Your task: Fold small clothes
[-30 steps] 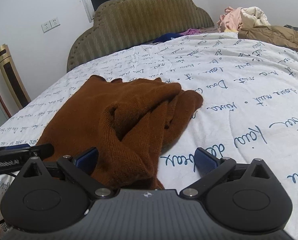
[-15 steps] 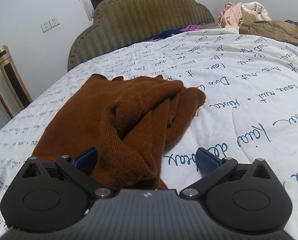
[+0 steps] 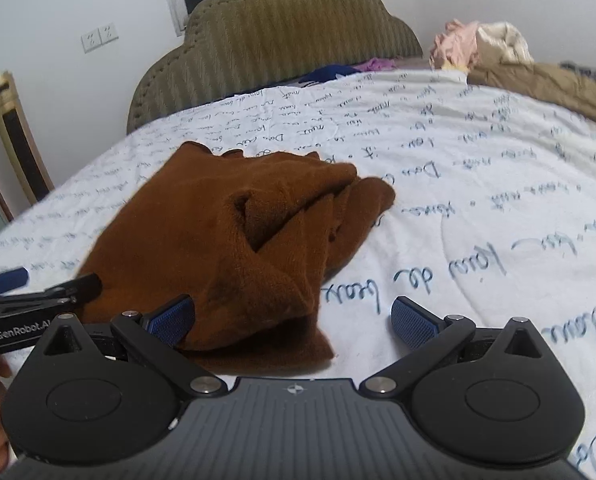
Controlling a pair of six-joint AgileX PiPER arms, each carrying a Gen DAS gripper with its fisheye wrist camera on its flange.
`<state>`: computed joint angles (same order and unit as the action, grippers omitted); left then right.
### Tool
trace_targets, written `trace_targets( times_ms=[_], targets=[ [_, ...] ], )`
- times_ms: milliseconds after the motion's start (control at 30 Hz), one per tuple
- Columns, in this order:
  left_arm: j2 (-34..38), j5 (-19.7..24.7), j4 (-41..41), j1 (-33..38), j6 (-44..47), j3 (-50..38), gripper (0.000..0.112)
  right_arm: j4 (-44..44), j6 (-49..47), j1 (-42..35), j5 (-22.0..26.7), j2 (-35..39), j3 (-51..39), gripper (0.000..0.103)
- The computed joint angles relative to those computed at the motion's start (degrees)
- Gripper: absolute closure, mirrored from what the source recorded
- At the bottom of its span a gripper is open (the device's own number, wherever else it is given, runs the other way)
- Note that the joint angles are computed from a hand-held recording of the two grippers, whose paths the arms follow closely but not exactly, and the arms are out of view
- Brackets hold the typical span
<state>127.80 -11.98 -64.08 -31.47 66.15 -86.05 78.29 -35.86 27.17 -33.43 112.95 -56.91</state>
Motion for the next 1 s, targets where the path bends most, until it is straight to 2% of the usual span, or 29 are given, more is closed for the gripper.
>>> trace_targets(
  times_ms=[67,133,167,233,333,567,833,1000],
  targets=[
    [0.4,0.2,0.1,0.0,-0.1,0.0,0.009,-3.5,4.9,-0.8,0.6,0.1,0.9,0.0],
    [0.3,-0.6,5.3,-0.2,-5.7,0.9,0.009,-7.0,9.4,-1.1,0.3,0.4,1.9,0.0],
    [0.3,-0.9,7.7,-0.2,-7.8,1.2,0.009,-8.1,10.6,-1.1,0.0,0.5,2.3,0.0],
    [0.4,-1.2,7.5,-0.4,-7.1,1.3,0.009,-8.5,11.1,-0.8,-0.5,0.6,2.4,0.0],
    [0.4,-1.6,7.0,-0.7,-6.5,1.6,0.009,-6.2,8.1,-0.1,-1.4,1.4,1.6,0.0],
    [0.4,1.2,6.3,0.4,-7.4,1.0,0.009,1.1,0.1,3.0,-5.8,3.0,-0.9,0.0],
    [0.0,0.6,11.8,0.5,-13.5,2.1,0.009,4.6,-5.7,8.3,-16.2,5.5,-2.7,0.0],
    [0.0,1.4,11.2,0.8,-13.3,1.8,0.009,5.6,-8.5,8.6,-16.5,5.8,-3.6,0.0]
  ],
)
